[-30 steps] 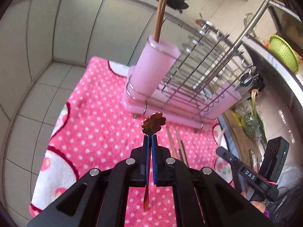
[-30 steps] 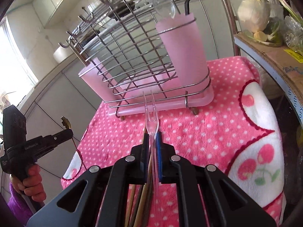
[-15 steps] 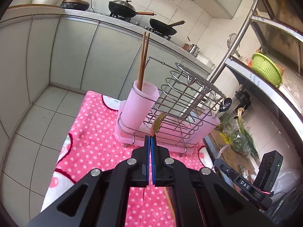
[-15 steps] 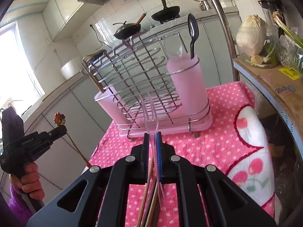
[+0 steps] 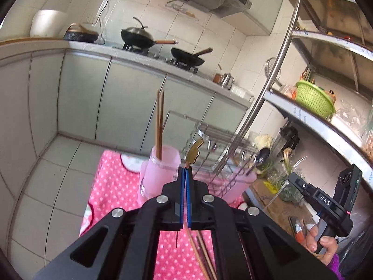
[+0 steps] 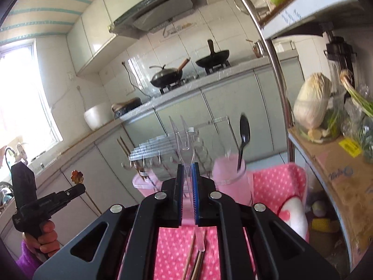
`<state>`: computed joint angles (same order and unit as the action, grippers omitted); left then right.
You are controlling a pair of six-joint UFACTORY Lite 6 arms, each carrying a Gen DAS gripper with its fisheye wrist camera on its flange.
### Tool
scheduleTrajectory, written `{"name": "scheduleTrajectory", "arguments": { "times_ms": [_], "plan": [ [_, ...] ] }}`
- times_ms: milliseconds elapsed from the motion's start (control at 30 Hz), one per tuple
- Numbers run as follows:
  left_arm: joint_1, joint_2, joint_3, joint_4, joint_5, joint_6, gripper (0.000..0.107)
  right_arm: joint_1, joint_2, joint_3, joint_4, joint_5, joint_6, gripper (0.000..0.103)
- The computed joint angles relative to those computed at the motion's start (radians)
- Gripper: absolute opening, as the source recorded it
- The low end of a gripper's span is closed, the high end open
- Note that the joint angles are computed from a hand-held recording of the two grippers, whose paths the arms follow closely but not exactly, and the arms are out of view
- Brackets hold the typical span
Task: Organize utensils
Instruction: 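Insert gold spoon into chopstick cup with left tool while right tool drops clear fork into spoon cup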
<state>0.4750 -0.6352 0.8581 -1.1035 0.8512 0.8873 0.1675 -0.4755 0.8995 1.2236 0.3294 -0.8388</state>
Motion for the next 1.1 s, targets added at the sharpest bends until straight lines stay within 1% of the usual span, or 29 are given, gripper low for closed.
{"name": "scheduleTrajectory", "arguments": {
  "times_ms": [100, 233, 367, 433, 500, 567, 700, 833, 900, 1100],
  "plan": [
    [0.008, 0.071, 0.112, -0.023, 0.019, -0.004, 0.001, -0.036, 0.079, 0.128, -0.005, 0.013, -0.004, 0.007],
    [-0.021, 0.204, 0.302, -0.026, -0.005, -0.060, 0.001, -0.041, 0.184, 0.277, -0.032, -0.034, -0.007, 0.007],
    [-0.078, 0.310, 0.450, -0.005, -0.086, -0.111, 0.001, -0.060, 0.303, 0.418, -0.009, -0.065, -0.037, 0.007],
    [-0.095, 0.361, 0.505, 0.001, -0.110, -0.124, 0.001, -0.062, 0.354, 0.464, -0.011, -0.094, -0.048, 0.007],
    [-0.135, 0.399, 0.537, 0.031, -0.172, -0.138, 0.001, -0.069, 0.399, 0.489, 0.009, -0.105, -0.070, 0.007],
    [-0.180, 0.437, 0.557, 0.076, -0.233, -0.157, 0.001, -0.082, 0.433, 0.482, 0.087, -0.101, -0.141, 0.007],
    [-0.256, 0.501, 0.565, 0.144, -0.344, -0.174, 0.001, -0.090, 0.462, 0.415, 0.304, -0.109, -0.338, 0.007],
    [-0.301, 0.542, 0.526, 0.130, -0.407, -0.135, 0.001, -0.092, 0.484, 0.365, 0.398, -0.105, -0.420, 0.007],
    [-0.307, 0.567, 0.512, 0.135, -0.413, -0.141, 0.001, -0.095, 0.499, 0.350, 0.416, -0.093, -0.431, 0.007],
    [-0.294, 0.668, 0.486, 0.163, -0.379, -0.203, 0.001, -0.098, 0.545, 0.327, 0.288, -0.052, -0.292, 0.007]
  ]
}}
